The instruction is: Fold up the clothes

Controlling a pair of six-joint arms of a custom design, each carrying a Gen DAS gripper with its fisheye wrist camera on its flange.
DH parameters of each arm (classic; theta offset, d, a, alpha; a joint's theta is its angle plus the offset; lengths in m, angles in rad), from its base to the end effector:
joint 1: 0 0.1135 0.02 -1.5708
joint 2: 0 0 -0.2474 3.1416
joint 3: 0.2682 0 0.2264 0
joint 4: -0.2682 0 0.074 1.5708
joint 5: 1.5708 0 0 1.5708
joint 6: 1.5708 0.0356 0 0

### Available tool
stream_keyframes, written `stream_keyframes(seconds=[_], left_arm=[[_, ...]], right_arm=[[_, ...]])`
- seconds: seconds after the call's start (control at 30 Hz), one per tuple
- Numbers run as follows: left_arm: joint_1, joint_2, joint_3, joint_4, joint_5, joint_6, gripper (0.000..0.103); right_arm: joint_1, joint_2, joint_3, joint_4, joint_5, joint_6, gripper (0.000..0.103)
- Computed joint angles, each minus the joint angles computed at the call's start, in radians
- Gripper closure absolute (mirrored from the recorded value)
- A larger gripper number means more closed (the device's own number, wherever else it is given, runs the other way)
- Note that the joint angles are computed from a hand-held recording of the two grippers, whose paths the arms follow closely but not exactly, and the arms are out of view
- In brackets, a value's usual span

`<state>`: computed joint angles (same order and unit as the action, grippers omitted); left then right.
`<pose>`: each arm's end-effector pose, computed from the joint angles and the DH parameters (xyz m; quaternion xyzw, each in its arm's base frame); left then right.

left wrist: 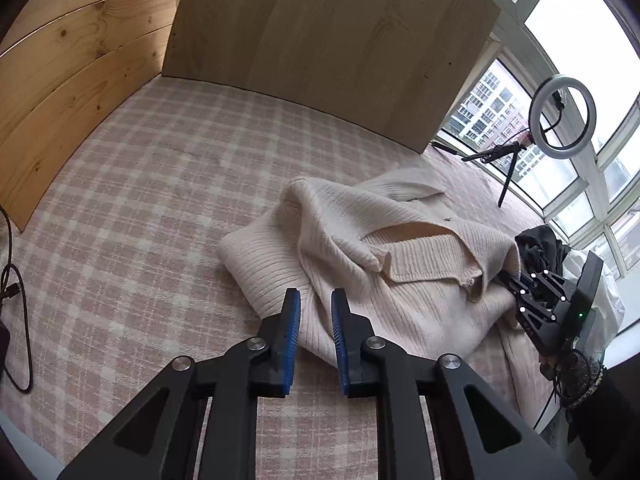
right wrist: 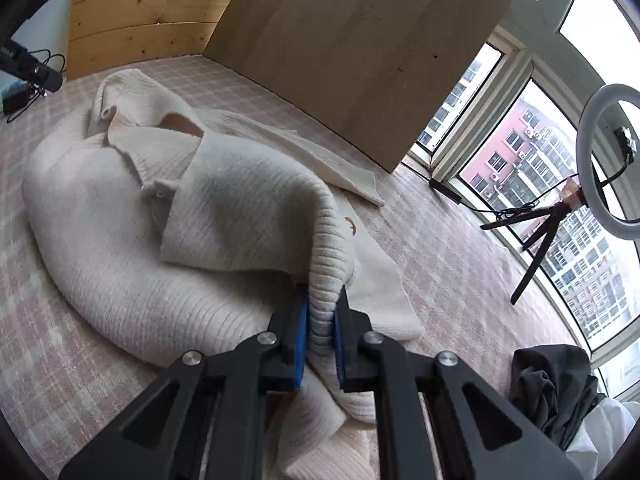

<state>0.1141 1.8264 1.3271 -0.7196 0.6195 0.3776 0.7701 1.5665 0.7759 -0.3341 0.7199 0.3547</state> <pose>0.3386 0.0180 0.2043 0.1761 0.9226 -0.2505 0.2347 0.2020 0.1632 0.1570 -0.1120 0.9092 -0.1802 0.3583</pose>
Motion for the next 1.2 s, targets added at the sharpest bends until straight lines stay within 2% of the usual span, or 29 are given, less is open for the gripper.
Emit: stream_keyframes(seconds=[0.17, 0.37, 0.53, 0.8, 0.93, 1.03, 1.2], left_arm=[[0.005, 0.070, 0.057, -0.074, 0.062, 0.065, 0.085], [-0.007, 0.110, 0.050, -0.115, 0.043, 0.151, 0.085], [0.017, 0.072, 0.000, -0.107, 0.066, 0.172, 0.085], [0.025, -0.024, -0.102, -0.049, 0.047, 0.123, 0.085], [0.061, -0.076, -0.167, -0.031, 0.064, 0.126, 0.085], [0.090, -0.107, -0.217, 0.000, 0.066, 0.137, 0.085], [0.138, -0.098, -0.297, 0.026, 0.070, 0.186, 0.081]], right_arm=[[0.084, 0.109, 0.095, -0.150, 0.095, 0.198, 0.092], [0.161, 0.228, 0.227, -0.362, 0.126, 0.431, 0.092], [0.201, 0.337, 0.346, -0.518, 0.134, 0.508, 0.092], [0.286, 0.418, 0.462, -0.710, 0.145, 0.656, 0.092], [0.362, 0.421, 0.484, -0.749, 0.123, 0.678, 0.093], [0.419, 0.456, 0.527, -0.831, 0.133, 0.713, 0.093], [0.450, 0.441, 0.513, -0.852, 0.093, 0.789, 0.092]])
